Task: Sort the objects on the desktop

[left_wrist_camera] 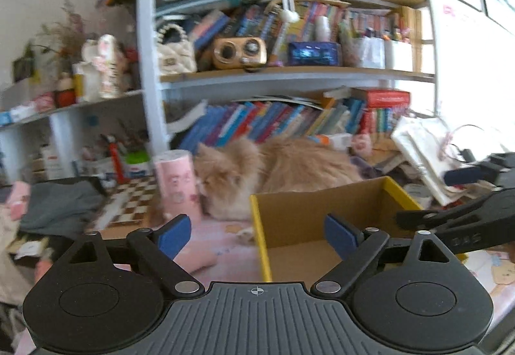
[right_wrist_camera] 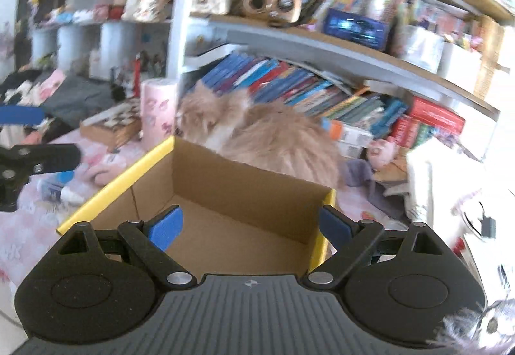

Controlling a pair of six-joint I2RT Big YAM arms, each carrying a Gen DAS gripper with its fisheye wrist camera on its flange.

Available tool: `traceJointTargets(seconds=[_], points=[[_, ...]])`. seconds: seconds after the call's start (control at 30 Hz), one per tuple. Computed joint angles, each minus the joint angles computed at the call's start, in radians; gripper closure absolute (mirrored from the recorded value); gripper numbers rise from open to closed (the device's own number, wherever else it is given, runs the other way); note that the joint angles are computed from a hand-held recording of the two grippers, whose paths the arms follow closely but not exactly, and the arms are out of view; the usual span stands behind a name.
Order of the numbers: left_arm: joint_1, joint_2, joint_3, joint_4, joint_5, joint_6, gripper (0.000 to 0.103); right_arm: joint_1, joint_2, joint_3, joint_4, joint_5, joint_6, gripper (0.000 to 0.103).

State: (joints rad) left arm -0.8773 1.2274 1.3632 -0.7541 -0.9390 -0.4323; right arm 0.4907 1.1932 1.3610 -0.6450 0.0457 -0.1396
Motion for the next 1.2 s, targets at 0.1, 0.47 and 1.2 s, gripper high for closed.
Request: traceJointTargets(seconds=[0.1,0.47,1.2], points=[[-0.024,-0.016,-0.011,-0.045,-0.076,-0.072,0.009,0.023,-0.051,-0.059,0.033,0.073,0.079,0.012],[-0.029,-0.101,-0.103,-0.121,-0.014,-0.133,0.008,0.142,-0.145,-0.174,0.011,0.272,0.295,0.009],[-0.008,-0.314,-0.264,-0.246,0.144,-0.187,0.008,0.44,-0.07,-0.094,-0.271,0.514,0.69,0.009]])
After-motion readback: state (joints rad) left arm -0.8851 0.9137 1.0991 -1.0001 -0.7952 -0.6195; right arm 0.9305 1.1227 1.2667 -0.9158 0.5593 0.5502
